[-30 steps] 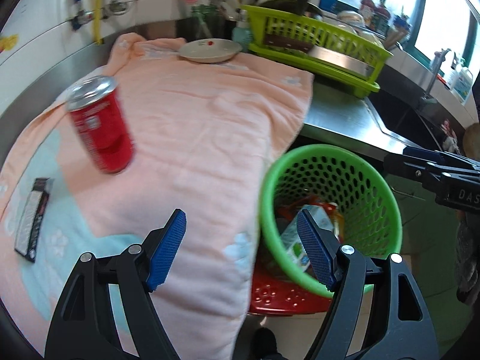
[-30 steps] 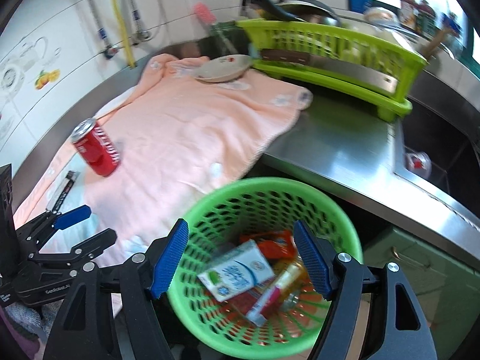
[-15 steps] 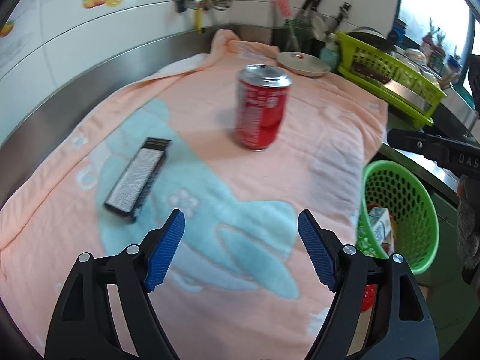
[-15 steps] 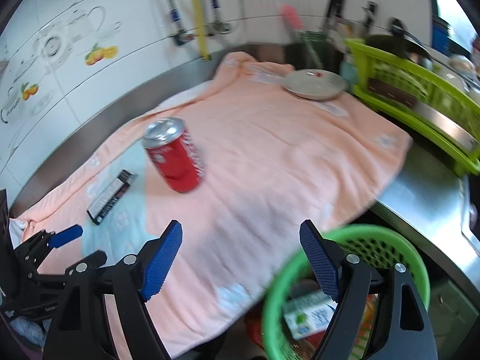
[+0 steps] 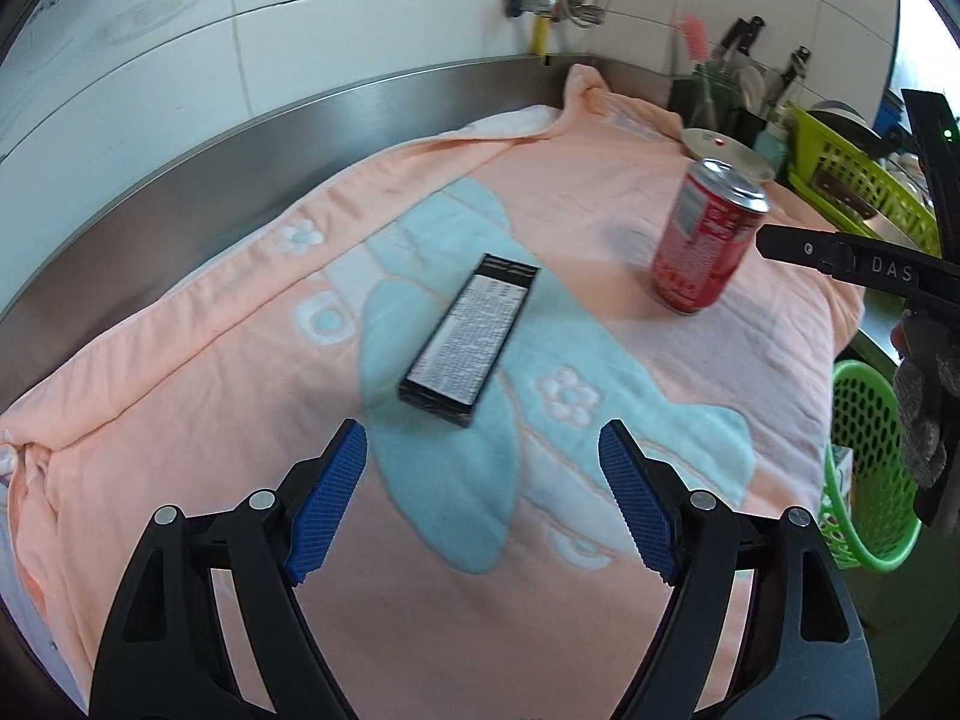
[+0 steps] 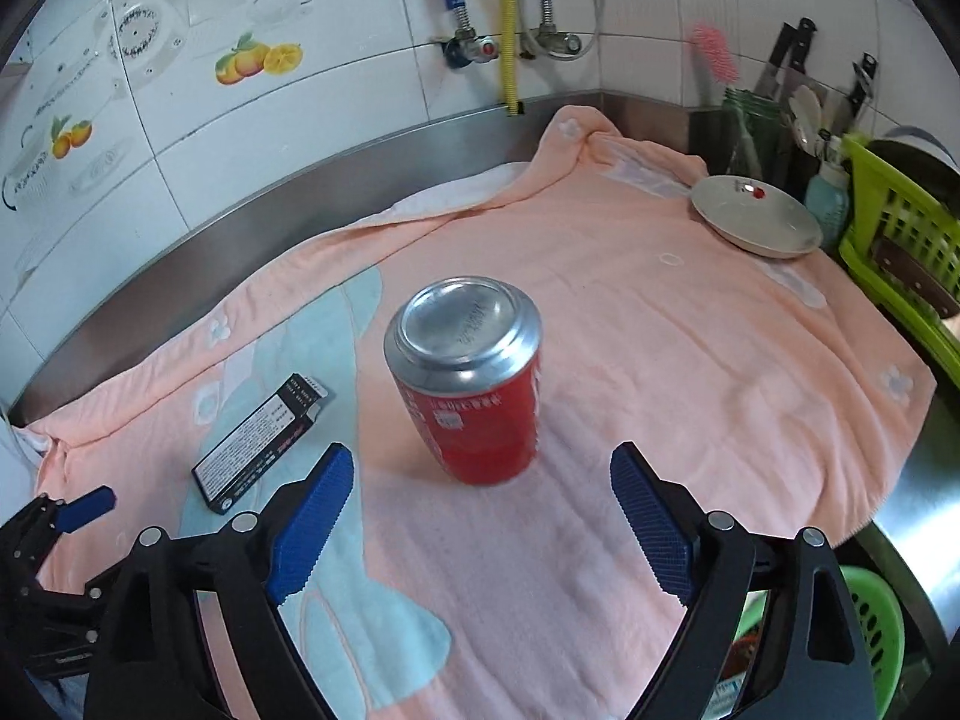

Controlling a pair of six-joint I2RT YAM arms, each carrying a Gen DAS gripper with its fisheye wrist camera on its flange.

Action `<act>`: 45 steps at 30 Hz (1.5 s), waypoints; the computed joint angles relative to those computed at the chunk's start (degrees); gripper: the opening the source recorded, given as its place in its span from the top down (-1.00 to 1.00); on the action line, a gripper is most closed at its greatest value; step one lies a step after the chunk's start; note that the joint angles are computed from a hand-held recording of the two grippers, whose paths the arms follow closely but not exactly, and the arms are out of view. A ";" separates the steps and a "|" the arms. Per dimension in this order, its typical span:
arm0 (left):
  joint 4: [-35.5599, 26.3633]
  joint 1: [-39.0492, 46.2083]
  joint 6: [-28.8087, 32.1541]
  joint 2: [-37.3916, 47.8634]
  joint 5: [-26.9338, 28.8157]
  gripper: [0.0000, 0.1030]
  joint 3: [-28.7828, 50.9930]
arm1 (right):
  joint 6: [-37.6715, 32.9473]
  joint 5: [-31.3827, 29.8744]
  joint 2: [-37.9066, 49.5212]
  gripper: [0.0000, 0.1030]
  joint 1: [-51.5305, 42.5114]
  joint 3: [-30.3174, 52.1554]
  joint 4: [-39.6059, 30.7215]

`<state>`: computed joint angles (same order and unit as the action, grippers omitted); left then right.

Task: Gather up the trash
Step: 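Grasp the red cola can with the right gripper while the left gripper grasps the black box, then drop the cola can from the right gripper while the left gripper drops the black box into the basket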

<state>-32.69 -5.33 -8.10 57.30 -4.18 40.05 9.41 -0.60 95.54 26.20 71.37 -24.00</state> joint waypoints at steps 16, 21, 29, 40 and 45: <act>6.85 6.56 5.43 15.66 2.01 -0.55 6.41 | 3.22 1.52 13.36 -0.21 -0.20 11.89 -0.04; 9.06 6.14 6.39 20.96 1.78 -0.55 8.59 | 2.11 1.96 10.37 -0.21 -0.18 9.18 0.10; 10.89 5.62 7.74 28.76 2.55 -0.55 11.92 | -0.07 1.84 -0.80 -0.21 -2.18 0.24 -0.98; 11.86 3.47 8.59 32.85 0.84 -0.54 13.71 | -3.47 1.29 -19.00 -0.21 -10.96 -13.63 -6.73; 11.99 3.30 9.16 33.80 1.22 -0.19 14.15 | -6.44 0.59 -25.66 -0.21 -18.36 -19.36 -9.97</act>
<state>-20.70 -2.04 1.06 91.10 -2.95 54.19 2.97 -0.01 69.88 7.85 52.01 -33.97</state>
